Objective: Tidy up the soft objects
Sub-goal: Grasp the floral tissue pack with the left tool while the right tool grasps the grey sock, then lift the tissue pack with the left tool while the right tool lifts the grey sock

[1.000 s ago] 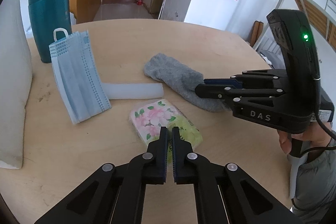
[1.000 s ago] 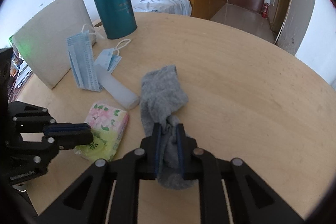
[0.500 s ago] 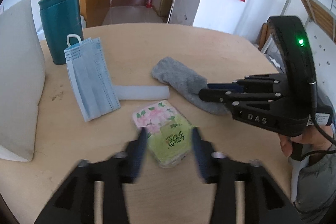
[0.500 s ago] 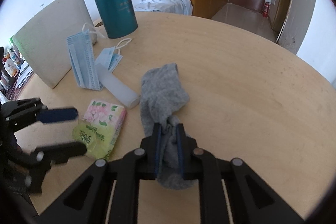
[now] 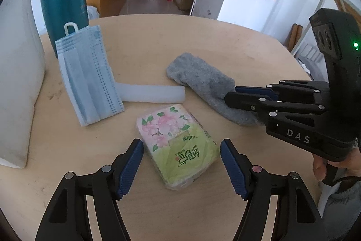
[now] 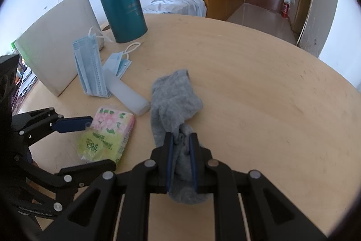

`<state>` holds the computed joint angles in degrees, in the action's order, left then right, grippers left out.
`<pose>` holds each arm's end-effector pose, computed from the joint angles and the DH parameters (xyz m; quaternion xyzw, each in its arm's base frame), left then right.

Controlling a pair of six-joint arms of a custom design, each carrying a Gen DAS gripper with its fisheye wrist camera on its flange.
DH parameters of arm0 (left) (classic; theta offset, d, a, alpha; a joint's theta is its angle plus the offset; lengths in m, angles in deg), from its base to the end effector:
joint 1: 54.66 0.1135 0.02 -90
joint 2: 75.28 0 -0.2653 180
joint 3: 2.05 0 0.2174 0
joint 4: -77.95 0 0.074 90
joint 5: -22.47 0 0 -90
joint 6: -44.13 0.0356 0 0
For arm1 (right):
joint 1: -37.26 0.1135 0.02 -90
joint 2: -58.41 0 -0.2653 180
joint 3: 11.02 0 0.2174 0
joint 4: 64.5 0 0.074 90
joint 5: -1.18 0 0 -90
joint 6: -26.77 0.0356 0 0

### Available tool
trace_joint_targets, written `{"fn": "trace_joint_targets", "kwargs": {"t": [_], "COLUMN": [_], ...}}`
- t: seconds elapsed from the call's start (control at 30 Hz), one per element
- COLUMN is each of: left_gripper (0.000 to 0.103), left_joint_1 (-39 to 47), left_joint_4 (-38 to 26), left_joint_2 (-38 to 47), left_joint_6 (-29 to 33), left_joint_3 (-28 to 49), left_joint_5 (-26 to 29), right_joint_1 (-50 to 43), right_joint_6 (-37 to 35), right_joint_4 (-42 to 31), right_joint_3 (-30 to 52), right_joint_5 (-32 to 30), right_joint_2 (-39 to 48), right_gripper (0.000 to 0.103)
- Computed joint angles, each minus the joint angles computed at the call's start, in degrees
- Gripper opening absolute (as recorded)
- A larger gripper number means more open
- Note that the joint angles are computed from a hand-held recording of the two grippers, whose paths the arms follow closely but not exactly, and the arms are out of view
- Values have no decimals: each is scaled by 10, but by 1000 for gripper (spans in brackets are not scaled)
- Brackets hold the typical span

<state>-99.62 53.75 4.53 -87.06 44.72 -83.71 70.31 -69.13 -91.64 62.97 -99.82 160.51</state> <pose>0.1583 -0.1441 0.1651 -0.0084 0.9507 -0.0921 0.2962 0.2725 0.1854 0.1810 -0.3437 0.8861 0.1587 0.2675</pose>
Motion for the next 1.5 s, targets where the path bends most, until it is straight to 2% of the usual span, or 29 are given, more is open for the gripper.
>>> {"fn": "trace_joint_targets", "kwargs": {"t": [0.2, 0.27, 0.3, 0.33, 0.37, 0.47, 0.63, 0.77, 0.9, 1.0, 1.3, 1.37, 1.43, 1.5], "left_gripper": [71, 64, 58, 40, 30, 25, 9, 6, 5, 5, 5, 5, 5, 5], "left_joint_1": [-11, -14, -12, -10, -8, 1, -26, -32, -40, -43, -68, -67, -74, -73], "left_joint_4": [-3, -4, -2, 0, -5, -2, -21, -19, -56, -80, -142, -156, -164, -169], "left_joint_2": [20, 25, 22, 17, 13, 4, -8, -47, -94, -122, -183, -203, -213, -229], "left_joint_6": [-12, -12, -12, -12, -12, -1, 2, 6, 7, 4, -28, -32, -43, -46], "left_joint_3": [13, 17, 13, 9, 6, -3, -4, -24, -23, -21, -18, -21, -23, -30], "left_joint_5": [-19, -27, -26, -26, -29, -23, -56, -49, -69, -74, -108, -108, -115, -114], "right_joint_1": [-5, -9, -10, -11, -11, -11, -14, -16, -14, -11, 11, 19, 29, 34], "right_joint_6": [2, 4, 4, 4, 4, 2, 3, 4, 6, 7, -2, -15, -26, -36], "right_joint_4": [0, 2, 3, 4, 4, 4, 9, 11, 16, 16, 18, 20, 18, 29], "right_joint_3": [-2, -4, -5, -6, -6, -6, -12, -14, -20, -28, -38, -31, -21, -22], "right_joint_5": [-4, -7, -9, -10, -10, -12, -16, -18, -19, -19, 6, 24, 57, 67], "right_joint_2": [-4, -6, -7, -8, -8, -9, -16, -20, -28, -39, -64, -58, -43, -31], "right_gripper": [17, 17, 17, 17, 17, 17, 17, 17, 17, 9, 10, 21, 56, 60]}}
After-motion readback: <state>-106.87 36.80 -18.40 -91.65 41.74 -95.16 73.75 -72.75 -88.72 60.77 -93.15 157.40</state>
